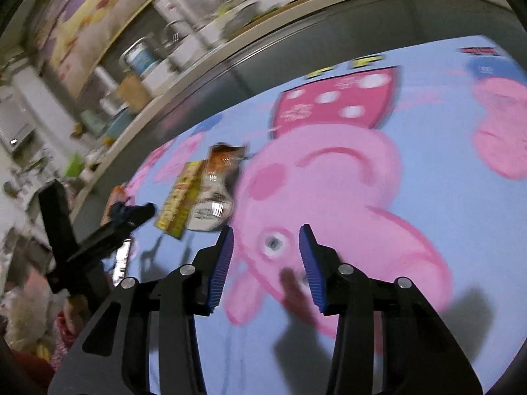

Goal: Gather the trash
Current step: 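Move both open tools toward the yellow spice box and orange snack bag, then grasp the yellow spice box with the left tool while the right tool grasps the orange snack bag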

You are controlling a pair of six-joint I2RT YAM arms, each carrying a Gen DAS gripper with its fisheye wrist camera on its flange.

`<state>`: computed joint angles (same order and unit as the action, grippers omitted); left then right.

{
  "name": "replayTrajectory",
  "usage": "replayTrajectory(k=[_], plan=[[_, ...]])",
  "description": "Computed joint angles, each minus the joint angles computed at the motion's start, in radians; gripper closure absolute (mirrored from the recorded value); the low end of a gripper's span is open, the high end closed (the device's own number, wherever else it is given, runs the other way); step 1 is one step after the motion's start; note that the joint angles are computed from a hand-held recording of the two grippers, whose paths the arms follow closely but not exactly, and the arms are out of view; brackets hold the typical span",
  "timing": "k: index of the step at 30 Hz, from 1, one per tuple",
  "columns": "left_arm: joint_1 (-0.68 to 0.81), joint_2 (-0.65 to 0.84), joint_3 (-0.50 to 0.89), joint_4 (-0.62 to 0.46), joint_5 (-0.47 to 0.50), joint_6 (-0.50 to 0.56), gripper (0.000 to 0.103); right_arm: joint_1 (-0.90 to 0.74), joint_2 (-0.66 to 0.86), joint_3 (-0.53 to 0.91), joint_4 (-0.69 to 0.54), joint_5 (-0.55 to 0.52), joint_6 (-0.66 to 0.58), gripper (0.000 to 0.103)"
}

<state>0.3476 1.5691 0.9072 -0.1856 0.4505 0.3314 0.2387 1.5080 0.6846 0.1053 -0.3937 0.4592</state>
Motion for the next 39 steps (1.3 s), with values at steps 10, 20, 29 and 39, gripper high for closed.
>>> replayTrajectory(k=[10,20,29,39], plan=[[-0.055,0.078,0.008,0.071,-0.084,-0.016,0.023,0.047,0.361,0.346,-0.032,-0.076,-0.009,0.062],[-0.041,0.131,0.041,0.052,-0.05,-0.043,0.042,0.097,0.47,0.455,-0.02,-0.101,0.065,0.064],[-0.05,0.083,-0.021,0.061,-0.067,-0.038,0.044,0.101,0.339,0.289,0.069,-0.054,0.112,0.1],[-0.055,-0.071,-0.184,0.035,-0.004,0.023,0.044,-0.058,-0.098,-0.164,0.099,-0.102,0.081,0.1]])
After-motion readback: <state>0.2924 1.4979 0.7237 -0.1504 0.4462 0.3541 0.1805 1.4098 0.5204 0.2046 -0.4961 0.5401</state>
